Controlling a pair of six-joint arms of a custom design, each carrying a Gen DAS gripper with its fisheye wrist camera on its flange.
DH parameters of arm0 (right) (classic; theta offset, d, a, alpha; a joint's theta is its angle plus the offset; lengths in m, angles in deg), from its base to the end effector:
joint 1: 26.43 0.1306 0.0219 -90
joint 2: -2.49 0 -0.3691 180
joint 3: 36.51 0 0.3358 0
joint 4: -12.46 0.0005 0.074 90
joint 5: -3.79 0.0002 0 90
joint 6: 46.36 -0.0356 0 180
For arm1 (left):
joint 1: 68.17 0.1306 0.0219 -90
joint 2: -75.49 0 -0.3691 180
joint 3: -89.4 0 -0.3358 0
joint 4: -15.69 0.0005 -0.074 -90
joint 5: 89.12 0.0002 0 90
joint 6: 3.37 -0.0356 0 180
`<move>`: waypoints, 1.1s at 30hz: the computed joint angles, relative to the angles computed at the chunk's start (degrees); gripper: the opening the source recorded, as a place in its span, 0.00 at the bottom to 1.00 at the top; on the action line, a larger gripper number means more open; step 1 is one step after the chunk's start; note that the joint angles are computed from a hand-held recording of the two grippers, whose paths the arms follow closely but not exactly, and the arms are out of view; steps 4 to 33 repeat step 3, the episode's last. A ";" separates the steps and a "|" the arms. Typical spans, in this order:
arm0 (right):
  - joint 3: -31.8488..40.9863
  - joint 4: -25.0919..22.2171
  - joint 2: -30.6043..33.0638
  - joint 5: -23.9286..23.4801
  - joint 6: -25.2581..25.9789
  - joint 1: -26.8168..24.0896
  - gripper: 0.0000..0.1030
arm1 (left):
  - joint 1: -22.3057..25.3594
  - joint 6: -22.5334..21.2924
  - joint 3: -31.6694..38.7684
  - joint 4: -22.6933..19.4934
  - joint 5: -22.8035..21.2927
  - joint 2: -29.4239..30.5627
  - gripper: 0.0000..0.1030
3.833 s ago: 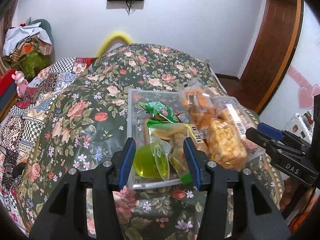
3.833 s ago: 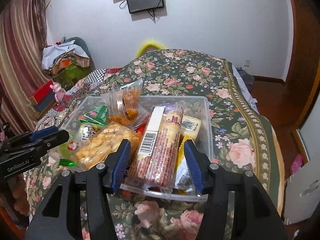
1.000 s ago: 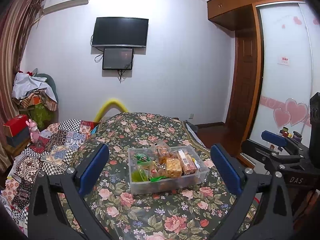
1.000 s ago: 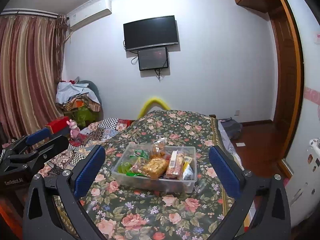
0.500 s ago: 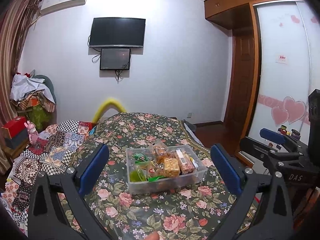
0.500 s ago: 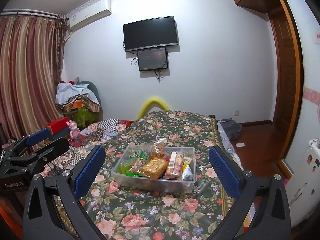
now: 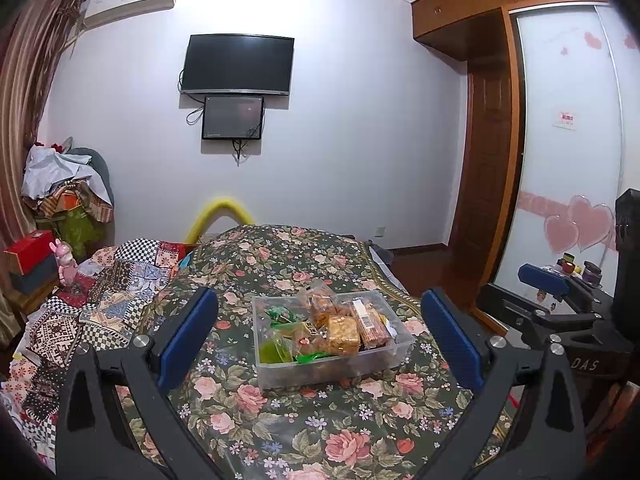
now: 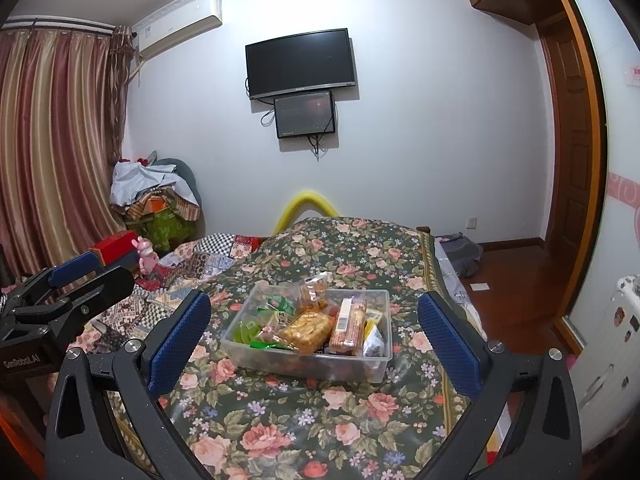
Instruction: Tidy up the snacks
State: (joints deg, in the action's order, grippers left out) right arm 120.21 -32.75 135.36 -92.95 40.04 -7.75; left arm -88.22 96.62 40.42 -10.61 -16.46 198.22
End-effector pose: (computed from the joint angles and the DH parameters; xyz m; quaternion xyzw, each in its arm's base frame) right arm 0.6448 0.2219 0.4969 -0.1410 0.8130 0.1564 0.5429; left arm 0.6201 -0.2155 0.4559 -0.0181 0.8045 -0.0328 0.5928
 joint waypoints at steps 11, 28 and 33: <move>0.40 -0.32 0.29 0.06 -0.01 -0.02 1.00 | 0.14 0.17 0.87 -1.16 0.73 0.54 1.00; 0.40 -0.32 0.29 0.06 -0.01 -0.02 1.00 | 0.14 0.17 0.87 -1.16 0.73 0.54 1.00; 0.40 -0.32 0.29 0.06 -0.01 -0.02 1.00 | 0.14 0.17 0.87 -1.16 0.73 0.54 1.00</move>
